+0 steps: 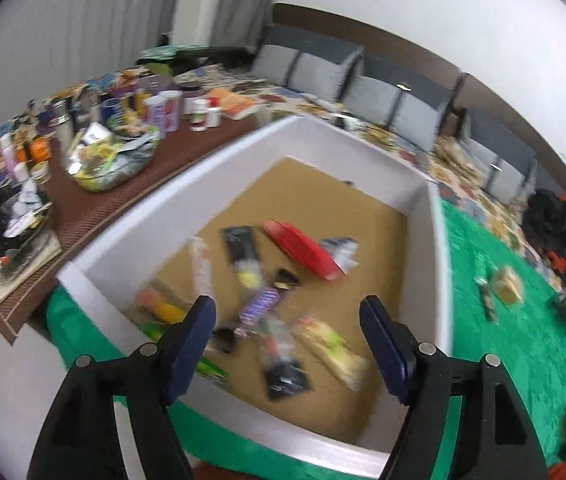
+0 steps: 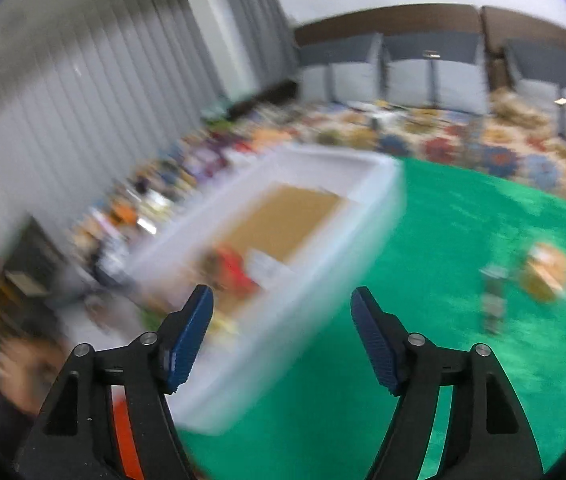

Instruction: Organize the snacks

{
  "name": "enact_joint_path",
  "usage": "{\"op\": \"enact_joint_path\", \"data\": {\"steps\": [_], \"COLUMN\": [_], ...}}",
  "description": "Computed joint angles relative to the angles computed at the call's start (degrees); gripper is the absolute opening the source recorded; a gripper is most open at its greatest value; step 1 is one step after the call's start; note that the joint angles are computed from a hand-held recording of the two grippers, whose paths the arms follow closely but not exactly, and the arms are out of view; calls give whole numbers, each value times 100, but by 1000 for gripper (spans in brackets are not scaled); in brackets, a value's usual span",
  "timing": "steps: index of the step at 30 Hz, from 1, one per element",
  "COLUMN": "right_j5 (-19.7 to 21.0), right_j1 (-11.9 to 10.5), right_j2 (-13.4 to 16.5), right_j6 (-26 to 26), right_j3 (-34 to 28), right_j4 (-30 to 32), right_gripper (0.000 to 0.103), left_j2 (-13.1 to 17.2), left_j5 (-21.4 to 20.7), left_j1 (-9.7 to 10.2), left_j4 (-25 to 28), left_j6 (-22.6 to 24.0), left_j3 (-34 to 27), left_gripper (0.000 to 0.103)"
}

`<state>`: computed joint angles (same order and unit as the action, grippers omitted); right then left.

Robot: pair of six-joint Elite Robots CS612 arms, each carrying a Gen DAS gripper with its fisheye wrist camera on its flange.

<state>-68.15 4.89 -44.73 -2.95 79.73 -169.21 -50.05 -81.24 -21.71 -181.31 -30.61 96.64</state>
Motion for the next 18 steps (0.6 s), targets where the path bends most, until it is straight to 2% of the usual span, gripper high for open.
{"op": "enact_joint_path", "data": {"steps": [3, 6, 9, 10, 12, 14, 16, 18], "right_j5": [-1311, -1936, -2471, -2608, -2931, -3070, -3082, -3092], "right_j1": [-226, -573, -877, -928, -1058, -1142, -1207, -1255], "right_j2": [-19, -132, -281, -280, -282, -294, -289, -277], "right_j6": [-497, -323, -29, 41, 210, 374, 510, 562], "right_j3": [571, 1159, 1631, 1673, 1778, 1802, 1833, 1873], "right_j4": [128, -172, -687, -761, -834, -753, -731, -765], "right_gripper": [74, 74, 75, 75, 75, 75, 75, 75], "left_j2": [-50, -33, 134, 226, 411, 697, 883, 1087], "left_j5": [-241, -522, -944, -1060, -1275, -1506, -1506, -1264], "left_j1": [-198, -404, -663, -739, -859, -999, -1098, -1226], "left_j4": [-171, -296, -298, -220, 90, 551, 806, 1182], "left_j6": [256, 508, 742, 762, 785, 733, 705, 781], "left_j3": [-15, -119, -393, -518, -777, -1116, -1327, -1590], "left_gripper": [77, 84, 99, 102, 102, 102, 102, 102]}}
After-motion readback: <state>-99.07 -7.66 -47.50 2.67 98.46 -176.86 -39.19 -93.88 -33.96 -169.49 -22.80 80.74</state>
